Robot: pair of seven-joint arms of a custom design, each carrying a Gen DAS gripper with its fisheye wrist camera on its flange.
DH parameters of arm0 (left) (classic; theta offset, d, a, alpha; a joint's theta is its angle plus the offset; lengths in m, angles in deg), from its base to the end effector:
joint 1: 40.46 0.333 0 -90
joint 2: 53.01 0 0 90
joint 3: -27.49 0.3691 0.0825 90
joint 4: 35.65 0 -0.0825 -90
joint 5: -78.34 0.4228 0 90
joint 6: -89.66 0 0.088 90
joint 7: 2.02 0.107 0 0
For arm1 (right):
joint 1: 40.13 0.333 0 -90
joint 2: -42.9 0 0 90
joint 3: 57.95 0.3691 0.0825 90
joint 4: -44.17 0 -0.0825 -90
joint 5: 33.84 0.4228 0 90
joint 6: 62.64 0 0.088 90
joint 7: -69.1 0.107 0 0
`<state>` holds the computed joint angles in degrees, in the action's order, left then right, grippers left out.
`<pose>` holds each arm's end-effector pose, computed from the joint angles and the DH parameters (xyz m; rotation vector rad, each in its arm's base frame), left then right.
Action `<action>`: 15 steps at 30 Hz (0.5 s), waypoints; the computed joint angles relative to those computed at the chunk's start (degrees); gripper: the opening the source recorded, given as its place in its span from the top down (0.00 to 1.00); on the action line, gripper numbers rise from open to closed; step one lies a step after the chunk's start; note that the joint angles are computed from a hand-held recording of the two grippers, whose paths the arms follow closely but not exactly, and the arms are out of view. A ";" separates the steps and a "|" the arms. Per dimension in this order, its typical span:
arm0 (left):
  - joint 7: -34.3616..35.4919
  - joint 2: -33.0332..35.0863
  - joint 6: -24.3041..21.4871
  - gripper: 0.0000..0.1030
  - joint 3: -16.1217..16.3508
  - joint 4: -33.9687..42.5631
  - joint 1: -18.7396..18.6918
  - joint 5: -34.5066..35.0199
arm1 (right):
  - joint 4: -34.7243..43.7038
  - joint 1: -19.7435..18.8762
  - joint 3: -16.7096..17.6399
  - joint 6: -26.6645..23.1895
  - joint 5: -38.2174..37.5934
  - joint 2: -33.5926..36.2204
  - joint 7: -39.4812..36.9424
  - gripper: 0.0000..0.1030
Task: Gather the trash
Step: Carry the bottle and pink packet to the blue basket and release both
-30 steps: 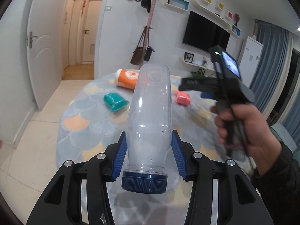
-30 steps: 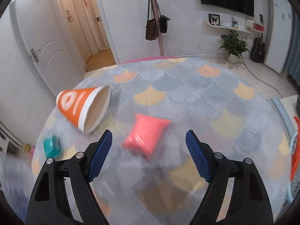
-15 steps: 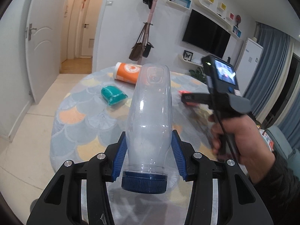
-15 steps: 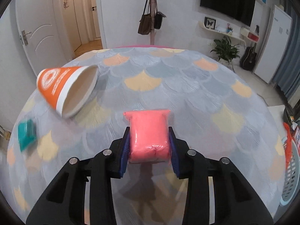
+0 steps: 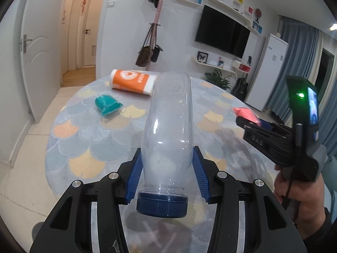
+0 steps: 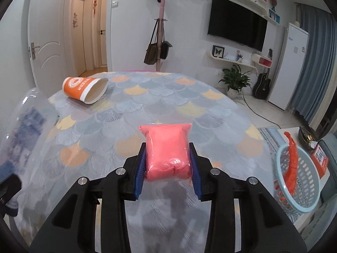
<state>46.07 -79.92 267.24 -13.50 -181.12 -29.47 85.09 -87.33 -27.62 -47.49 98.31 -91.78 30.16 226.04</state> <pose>0.3948 -0.2790 0.5289 -1.7138 1.7184 -1.0833 0.4758 0.2524 0.5364 -1.7543 1.5887 -0.8707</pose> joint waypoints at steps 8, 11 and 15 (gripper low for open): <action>-0.54 -0.62 -1.52 0.56 -1.03 0.80 -0.15 1.25 | -4.47 -1.80 0.71 2.10 -0.42 -4.81 1.70 0.67; -0.73 -1.04 -1.89 0.56 -0.57 0.67 -0.59 1.66 | -5.32 -2.79 1.51 2.63 -0.97 -5.69 2.22 0.67; -1.08 -1.16 -2.36 0.56 -0.44 0.76 -0.95 2.10 | -6.25 -3.60 2.16 3.09 -1.39 -6.57 2.73 0.67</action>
